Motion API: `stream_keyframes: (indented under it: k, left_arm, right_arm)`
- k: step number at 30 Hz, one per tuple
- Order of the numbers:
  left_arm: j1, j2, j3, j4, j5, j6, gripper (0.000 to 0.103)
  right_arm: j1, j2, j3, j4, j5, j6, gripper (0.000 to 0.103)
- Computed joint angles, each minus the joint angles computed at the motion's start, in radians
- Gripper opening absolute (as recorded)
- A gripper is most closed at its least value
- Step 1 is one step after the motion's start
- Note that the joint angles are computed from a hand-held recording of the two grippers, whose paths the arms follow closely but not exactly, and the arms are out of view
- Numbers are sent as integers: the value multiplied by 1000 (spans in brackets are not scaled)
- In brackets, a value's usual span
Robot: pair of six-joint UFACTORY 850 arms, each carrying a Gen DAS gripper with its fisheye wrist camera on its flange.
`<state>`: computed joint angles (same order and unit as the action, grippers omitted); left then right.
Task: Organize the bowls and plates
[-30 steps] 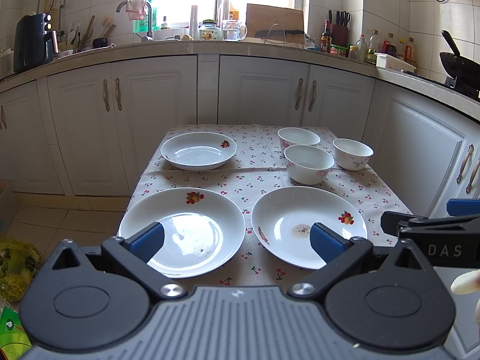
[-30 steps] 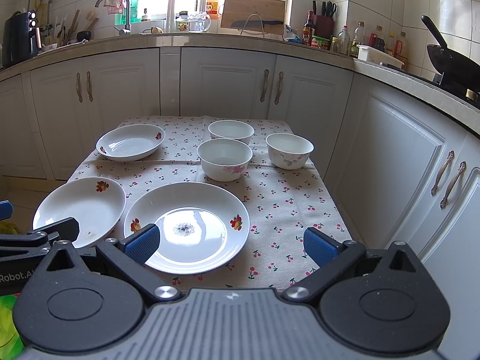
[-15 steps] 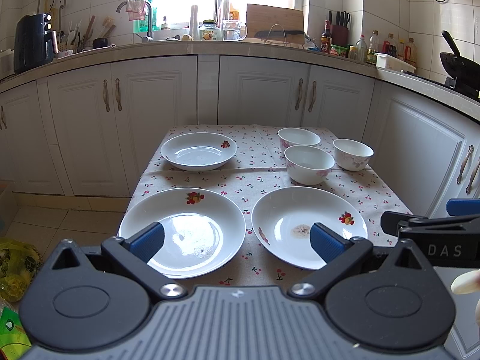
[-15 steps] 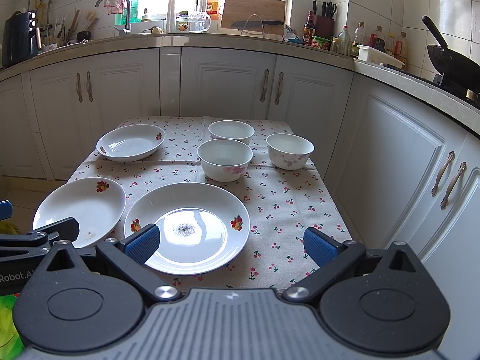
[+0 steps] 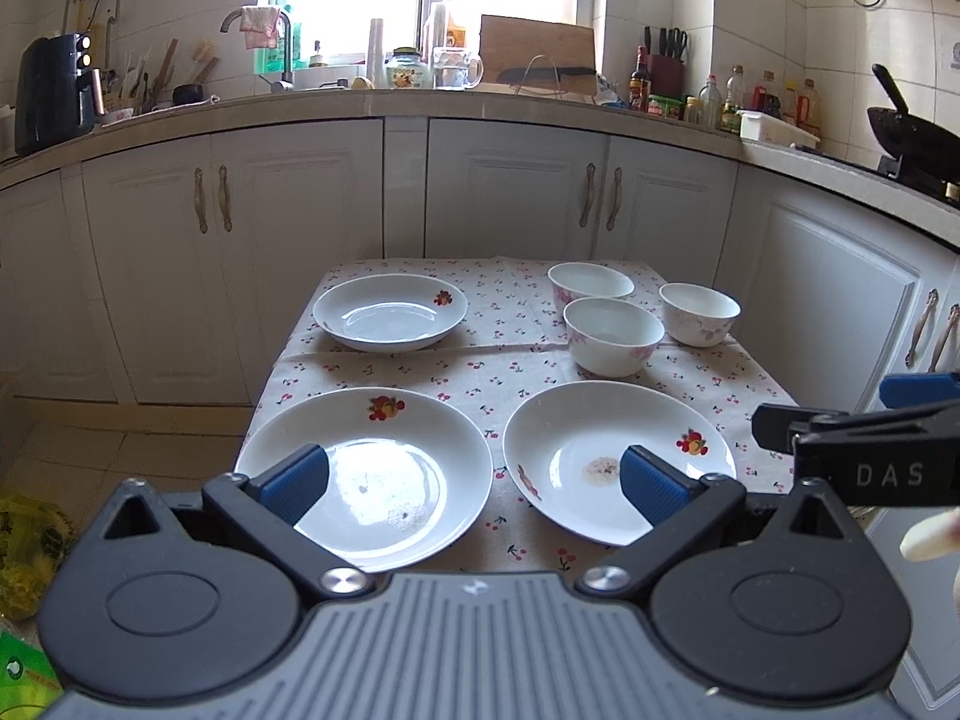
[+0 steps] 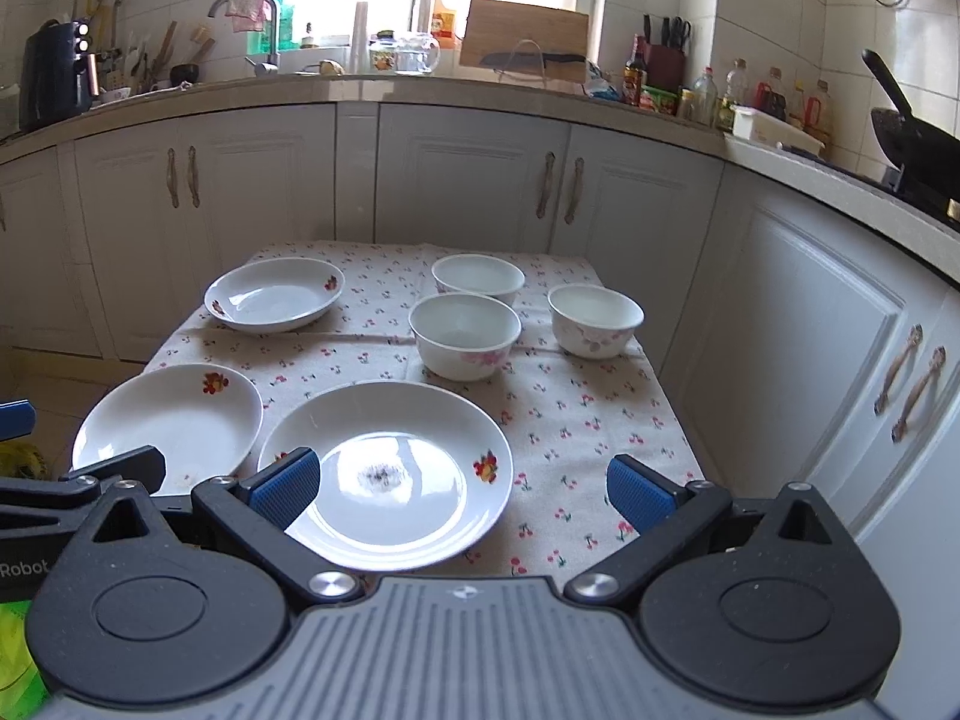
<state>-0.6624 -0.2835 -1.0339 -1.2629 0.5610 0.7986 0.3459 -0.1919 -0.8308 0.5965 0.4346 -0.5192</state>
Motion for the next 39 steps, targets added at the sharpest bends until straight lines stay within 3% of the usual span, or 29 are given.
stream_keyframes:
  k: [7,13,19,22,27,36,39]
  left_arm:
    - [41,11,24,140,-26,-139,102]
    - [68,1,45,244,14,-205,102]
    - [127,6,93,483,9,-358,102]
    - [157,3,106,512,-5,-425,102]
    - [210,1,137,548,-20,-478,102]
    - [309,8,207,1017,-98,-781,102]
    - [325,-4,207,1110,-106,-779,102]
  right_arm:
    - [-8,-26,-35,-92,1,51,103]
    - [-26,-54,-65,-338,1,235,103]
    - [-10,-98,-101,-381,81,207,103]
    - [-14,-131,-135,-466,91,264,103]
    - [-34,-194,-218,-717,24,554,103]
    - [-39,-312,-377,-1188,-65,997,103]
    - [-34,-355,-436,-1313,-101,1105,103]
